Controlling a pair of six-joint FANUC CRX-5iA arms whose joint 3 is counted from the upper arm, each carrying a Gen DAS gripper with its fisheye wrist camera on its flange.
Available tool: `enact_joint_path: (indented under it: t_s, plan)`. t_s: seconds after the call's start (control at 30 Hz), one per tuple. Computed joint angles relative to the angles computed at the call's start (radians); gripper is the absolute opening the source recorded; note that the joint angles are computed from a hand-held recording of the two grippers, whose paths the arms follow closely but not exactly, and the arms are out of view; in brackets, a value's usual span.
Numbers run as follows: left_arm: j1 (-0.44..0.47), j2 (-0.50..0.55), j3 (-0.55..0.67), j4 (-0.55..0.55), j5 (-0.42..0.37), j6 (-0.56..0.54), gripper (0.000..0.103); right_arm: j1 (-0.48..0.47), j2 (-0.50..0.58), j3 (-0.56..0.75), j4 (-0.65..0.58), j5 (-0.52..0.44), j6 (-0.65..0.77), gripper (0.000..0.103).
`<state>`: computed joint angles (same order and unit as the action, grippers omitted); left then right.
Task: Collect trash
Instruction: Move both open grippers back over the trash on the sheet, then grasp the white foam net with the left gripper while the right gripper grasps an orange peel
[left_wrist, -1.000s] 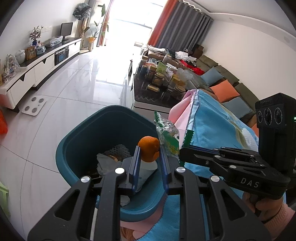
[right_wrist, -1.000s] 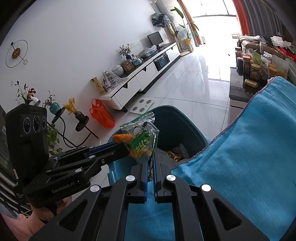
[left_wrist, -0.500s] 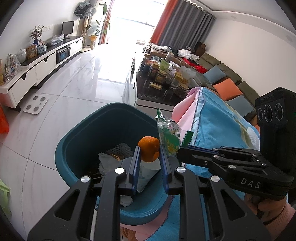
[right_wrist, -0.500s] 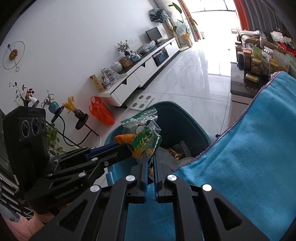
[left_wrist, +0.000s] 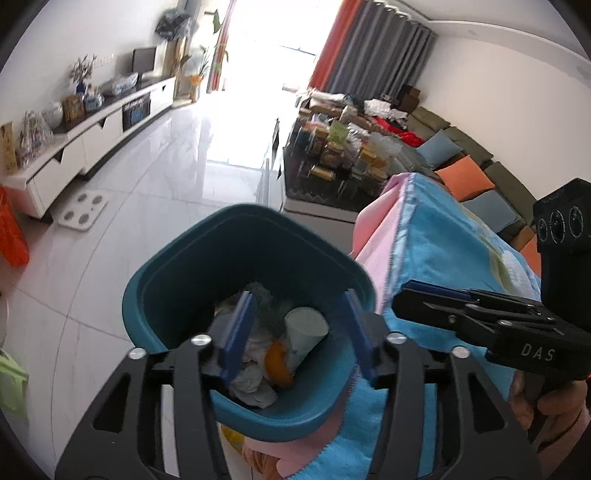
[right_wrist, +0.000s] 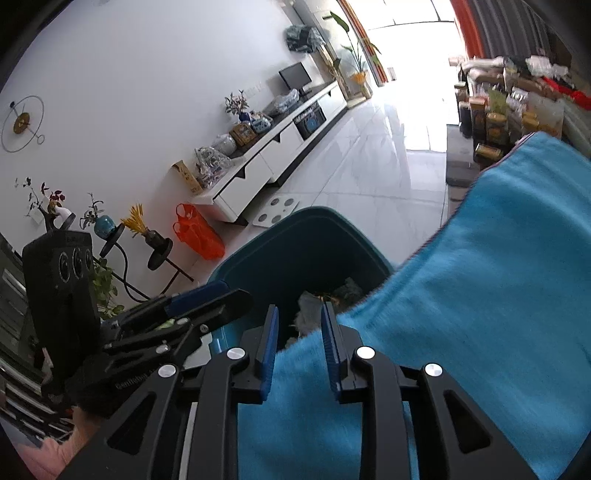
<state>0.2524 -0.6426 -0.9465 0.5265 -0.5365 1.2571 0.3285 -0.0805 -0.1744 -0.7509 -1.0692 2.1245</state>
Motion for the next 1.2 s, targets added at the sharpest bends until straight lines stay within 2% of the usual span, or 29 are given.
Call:
enact_joint_path:
  t_s: [0.1, 0.2, 0.33, 0.6, 0.73, 0.9, 1.07, 1.2]
  plan:
    - [-0.035, -0.037, -0.007, 0.018, 0.015, -0.033, 0.061, -0.057, -0.055, -0.026, -0.022, -0.017, 0.058, 0.03]
    - [-0.088, -0.063, -0.027, 0.096, 0.038, -0.117, 0.066, -0.13, -0.127, -0.064, -0.032, -0.025, 0.107, 0.034]
    - [-0.211, -0.029, -0.02, 0.18, 0.086, -0.207, 0.069, -0.272, -0.197, -0.1, -0.056, -0.057, 0.149, 0.034]
    - [-0.496, 0.211, 0.068, 0.368, 0.218, -0.369, 0.069, -0.561, -0.289, -0.159, -0.028, -0.059, 0.14, 0.034]
    - [-0.571, 0.329, 0.133, 0.456, 0.228, -0.438, 0.069, -0.698, -0.276, -0.169, -0.021, -0.058, 0.142, 0.034]
    - [-0.614, 0.451, 0.235, 0.438, 0.218, -0.406, 0.069, -0.81, -0.229, -0.166, 0.006, -0.036, 0.128, 0.035]
    - [-0.632, 0.564, 0.345, 0.357, 0.195, -0.329, 0.069, -0.822, -0.222, -0.186, 0.029, -0.031, 0.105, 0.035]
    - [-0.617, 0.64, 0.451, 0.197, 0.136, -0.163, 0.07, -0.829, -0.201, -0.189, 0.027, -0.04, 0.113, 0.035]
